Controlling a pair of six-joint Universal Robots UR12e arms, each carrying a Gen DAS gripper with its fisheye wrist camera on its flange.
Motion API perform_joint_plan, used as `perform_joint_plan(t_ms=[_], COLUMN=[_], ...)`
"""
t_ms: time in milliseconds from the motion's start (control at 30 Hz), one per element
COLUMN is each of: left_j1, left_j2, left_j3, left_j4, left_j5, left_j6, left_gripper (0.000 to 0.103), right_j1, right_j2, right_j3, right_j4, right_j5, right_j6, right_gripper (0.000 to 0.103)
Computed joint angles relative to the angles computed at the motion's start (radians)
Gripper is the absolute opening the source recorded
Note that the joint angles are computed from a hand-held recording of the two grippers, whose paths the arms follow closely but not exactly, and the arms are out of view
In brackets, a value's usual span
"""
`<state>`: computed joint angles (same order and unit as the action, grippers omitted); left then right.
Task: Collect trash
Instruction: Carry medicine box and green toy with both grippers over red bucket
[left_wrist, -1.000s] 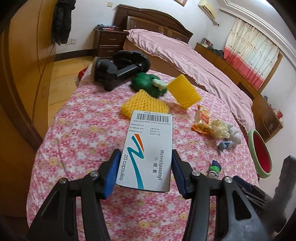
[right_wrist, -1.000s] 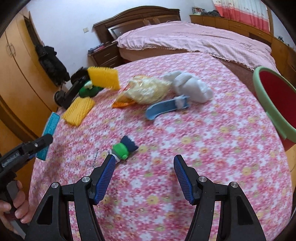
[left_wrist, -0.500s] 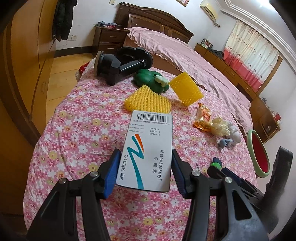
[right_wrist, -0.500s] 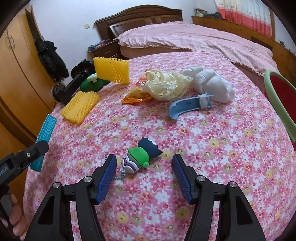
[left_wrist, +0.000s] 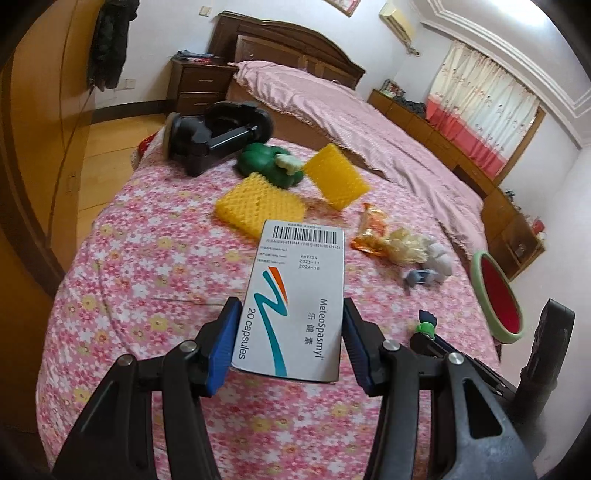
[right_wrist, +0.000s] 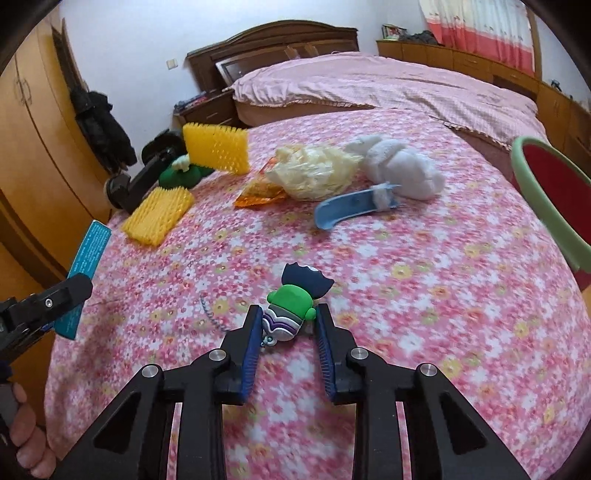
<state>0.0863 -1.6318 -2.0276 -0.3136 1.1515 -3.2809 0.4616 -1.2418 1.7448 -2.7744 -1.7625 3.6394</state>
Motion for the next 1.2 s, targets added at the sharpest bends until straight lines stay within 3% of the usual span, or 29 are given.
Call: perform_joint_plan(t_ms=[233, 333, 700, 1200], left_j1=[-0.016, -0.04, -0.108, -0.233], left_j2=[0.009, 0.01, -0.02, -0.114], left_j3=[0.011, 0.026, 0.099, 0.244], left_j4=[-0.005, -0.024, -0.106, -0.18], left_j5=[-0.055, -0.039, -0.112, -0.12], left_j6=[0.046, 0.096, 0.171, 0.205], left_gripper=[0.054, 0.054, 0.054, 0.054], right_j1=[-0.01, -0.019, -0.052, -0.181], right_j2=[-0.073, -0.103, -0.191, -0.289], right_j3=[0.069, 0.095, 0.161, 0.221], right_j4=[-0.075, -0.104, -0.153, -0.113], right_j5=[-0.058, -0.071, -0.125, -0.124], right_j6=[0.045, 0.062, 0.06, 0.083], right_gripper=[0.029, 0.029, 0.029, 0.029])
